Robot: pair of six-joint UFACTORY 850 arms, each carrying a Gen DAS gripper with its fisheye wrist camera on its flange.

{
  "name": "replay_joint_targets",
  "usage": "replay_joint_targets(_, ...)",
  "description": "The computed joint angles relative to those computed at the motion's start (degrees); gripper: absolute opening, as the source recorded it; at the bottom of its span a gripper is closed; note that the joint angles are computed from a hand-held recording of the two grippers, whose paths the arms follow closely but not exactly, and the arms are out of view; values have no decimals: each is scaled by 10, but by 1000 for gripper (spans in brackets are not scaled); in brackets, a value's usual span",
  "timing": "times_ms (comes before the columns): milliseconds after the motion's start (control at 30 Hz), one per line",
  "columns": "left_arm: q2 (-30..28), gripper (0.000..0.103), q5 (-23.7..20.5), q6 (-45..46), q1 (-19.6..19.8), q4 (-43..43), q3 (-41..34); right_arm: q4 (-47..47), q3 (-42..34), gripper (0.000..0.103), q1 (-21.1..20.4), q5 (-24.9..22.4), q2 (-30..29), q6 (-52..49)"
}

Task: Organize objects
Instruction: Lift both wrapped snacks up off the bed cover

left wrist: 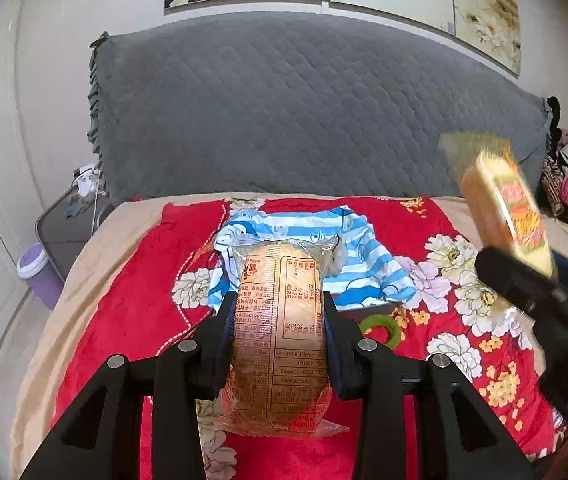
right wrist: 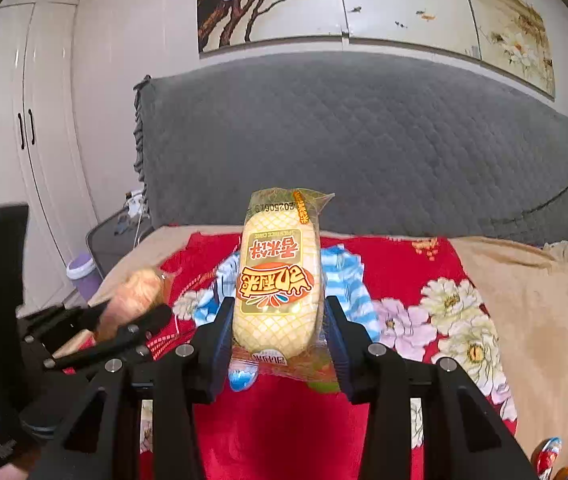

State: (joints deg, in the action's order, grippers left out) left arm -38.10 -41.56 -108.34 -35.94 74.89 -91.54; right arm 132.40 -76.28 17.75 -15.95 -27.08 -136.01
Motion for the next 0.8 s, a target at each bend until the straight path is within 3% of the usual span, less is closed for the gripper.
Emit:
replay_joint_targets(400, -28, 39, 13, 28, 23, -10, -44, 7, -49, 43, -2, -2, -19, -29)
replay_joint_targets(800, -72, 39, 32, 61, 60, -25, -109, -70, -122, 43, 3, 13, -83, 41)
